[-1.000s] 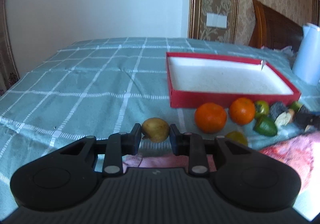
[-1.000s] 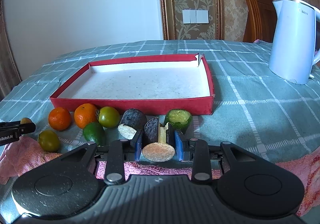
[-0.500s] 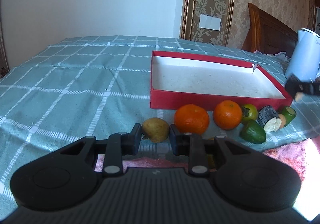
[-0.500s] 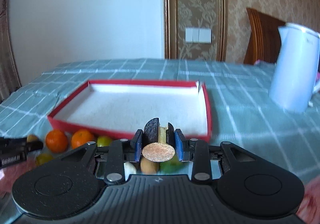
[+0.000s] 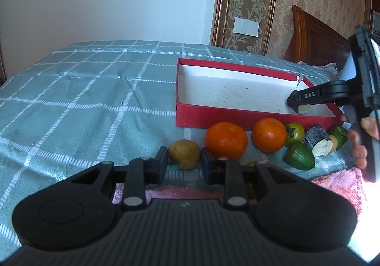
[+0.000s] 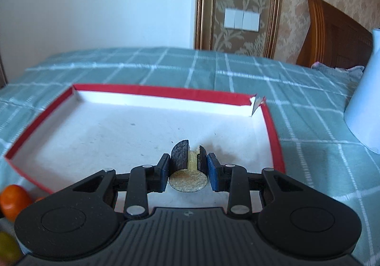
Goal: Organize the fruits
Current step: 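Drop the eggplant piece into the red box with the right tool while the left tool holds the brown fruit, then carry the small brown fruit into the red box and open the left tool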
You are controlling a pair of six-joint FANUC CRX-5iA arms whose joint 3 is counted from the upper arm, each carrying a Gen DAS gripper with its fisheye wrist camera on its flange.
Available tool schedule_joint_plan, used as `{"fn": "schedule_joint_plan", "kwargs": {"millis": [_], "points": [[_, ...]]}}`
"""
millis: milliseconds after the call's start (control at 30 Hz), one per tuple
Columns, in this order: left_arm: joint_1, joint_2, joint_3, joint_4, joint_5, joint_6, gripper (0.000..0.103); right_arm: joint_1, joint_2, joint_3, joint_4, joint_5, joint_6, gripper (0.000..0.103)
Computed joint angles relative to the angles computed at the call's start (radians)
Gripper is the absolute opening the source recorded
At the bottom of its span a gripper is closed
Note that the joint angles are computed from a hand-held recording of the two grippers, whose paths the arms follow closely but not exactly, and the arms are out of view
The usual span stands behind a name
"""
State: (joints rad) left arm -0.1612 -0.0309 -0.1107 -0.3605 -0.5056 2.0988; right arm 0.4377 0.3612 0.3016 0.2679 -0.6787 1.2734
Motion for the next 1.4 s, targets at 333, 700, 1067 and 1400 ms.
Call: {"fn": "schedule_joint_plan", "kwargs": {"millis": [333,700,1067,1400], "points": [[-0.001,-0.001,-0.004,-0.001,0.005,-0.008,0.027,0.0,-0.012,-0.028,0.014,0.029,-0.017,0.033],[-0.016,0.004,0.009,-0.038,-0.009,0.016,0.027,-0.011,-0.058,-0.048,-0.071,0.034,0.017,0.056],[-0.018,0.006,0.012,-0.042,-0.014,0.016,0.027,-0.039,-0.289,-0.327,-0.036,0.169,-0.049,0.064],[-0.025,0.01,0.021,-0.058,-0.027,0.021,0.027,-0.034,-0.373,-0.477,0.054,0.186,-0.113,0.065]]}}
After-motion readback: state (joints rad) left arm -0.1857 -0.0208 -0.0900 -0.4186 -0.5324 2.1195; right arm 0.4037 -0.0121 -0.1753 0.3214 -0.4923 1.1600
